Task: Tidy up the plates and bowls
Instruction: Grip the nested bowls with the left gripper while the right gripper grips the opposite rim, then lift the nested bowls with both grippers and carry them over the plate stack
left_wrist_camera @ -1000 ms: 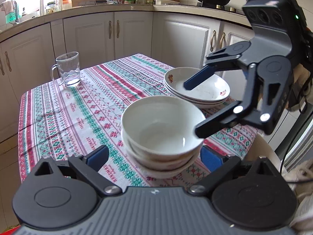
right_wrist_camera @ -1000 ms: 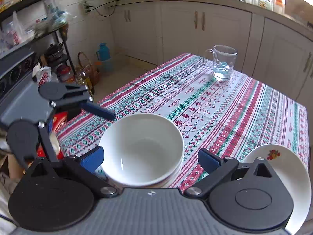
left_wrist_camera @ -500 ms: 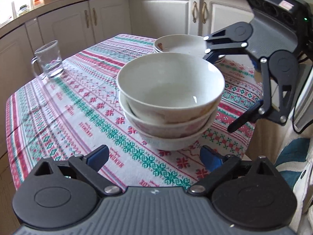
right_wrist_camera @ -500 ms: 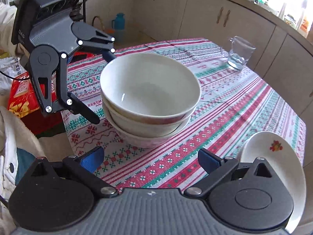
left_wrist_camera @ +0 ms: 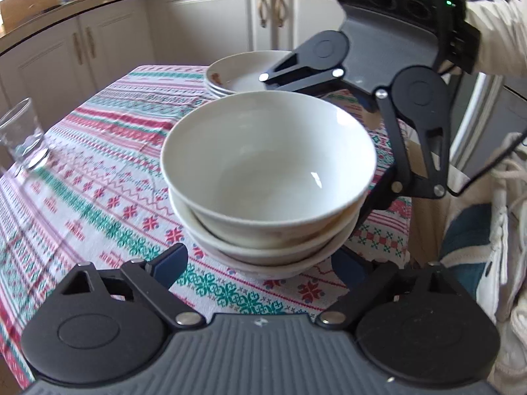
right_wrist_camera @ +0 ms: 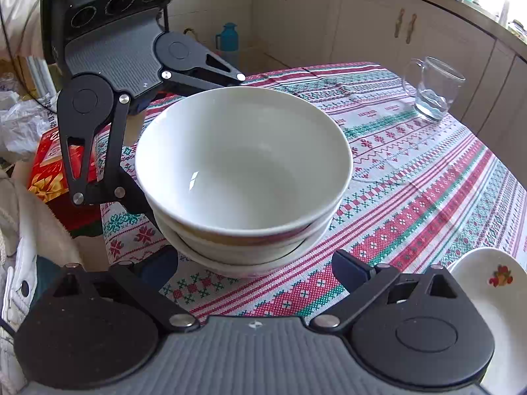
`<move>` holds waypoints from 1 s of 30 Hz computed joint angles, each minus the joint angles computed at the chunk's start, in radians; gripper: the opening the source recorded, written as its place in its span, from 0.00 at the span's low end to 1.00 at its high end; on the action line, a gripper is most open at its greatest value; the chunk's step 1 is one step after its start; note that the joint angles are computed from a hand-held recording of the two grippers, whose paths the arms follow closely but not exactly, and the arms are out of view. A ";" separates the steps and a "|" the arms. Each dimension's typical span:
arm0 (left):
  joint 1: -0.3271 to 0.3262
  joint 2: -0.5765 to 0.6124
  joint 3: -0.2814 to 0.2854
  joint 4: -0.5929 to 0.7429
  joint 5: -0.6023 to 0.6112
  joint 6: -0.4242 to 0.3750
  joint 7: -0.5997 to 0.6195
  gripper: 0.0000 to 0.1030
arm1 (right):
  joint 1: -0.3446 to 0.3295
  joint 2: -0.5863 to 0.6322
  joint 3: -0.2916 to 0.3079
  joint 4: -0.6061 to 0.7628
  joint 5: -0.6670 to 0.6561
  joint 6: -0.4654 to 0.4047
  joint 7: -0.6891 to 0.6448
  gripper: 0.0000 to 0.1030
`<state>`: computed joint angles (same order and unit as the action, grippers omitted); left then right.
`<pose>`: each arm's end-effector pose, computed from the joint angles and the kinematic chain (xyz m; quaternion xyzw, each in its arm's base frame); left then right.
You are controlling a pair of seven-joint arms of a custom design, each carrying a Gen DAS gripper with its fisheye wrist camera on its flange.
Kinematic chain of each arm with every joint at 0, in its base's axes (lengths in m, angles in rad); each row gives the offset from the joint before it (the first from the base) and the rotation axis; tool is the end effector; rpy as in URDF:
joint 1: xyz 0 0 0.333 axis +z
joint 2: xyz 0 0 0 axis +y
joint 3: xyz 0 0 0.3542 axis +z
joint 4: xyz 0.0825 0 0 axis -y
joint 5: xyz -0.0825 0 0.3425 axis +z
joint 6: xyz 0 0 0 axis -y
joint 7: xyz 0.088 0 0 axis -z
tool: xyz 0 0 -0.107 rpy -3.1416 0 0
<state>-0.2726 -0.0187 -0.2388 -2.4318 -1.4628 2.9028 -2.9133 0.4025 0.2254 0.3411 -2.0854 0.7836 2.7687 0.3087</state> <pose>0.4245 -0.1699 0.3993 -0.2898 0.8875 -0.3313 0.1361 0.4587 0.3645 0.4283 -0.9378 0.1254 -0.0509 0.3196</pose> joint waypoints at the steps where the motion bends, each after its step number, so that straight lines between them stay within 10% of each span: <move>1: 0.005 0.000 0.005 0.002 0.015 -0.020 0.003 0.89 | -0.002 0.003 0.002 0.005 0.001 -0.004 -0.009 0.98; 30: 0.050 0.015 0.020 0.030 0.151 -0.140 -0.035 0.82 | 0.003 0.025 -0.034 0.091 -0.096 -0.172 0.036 0.86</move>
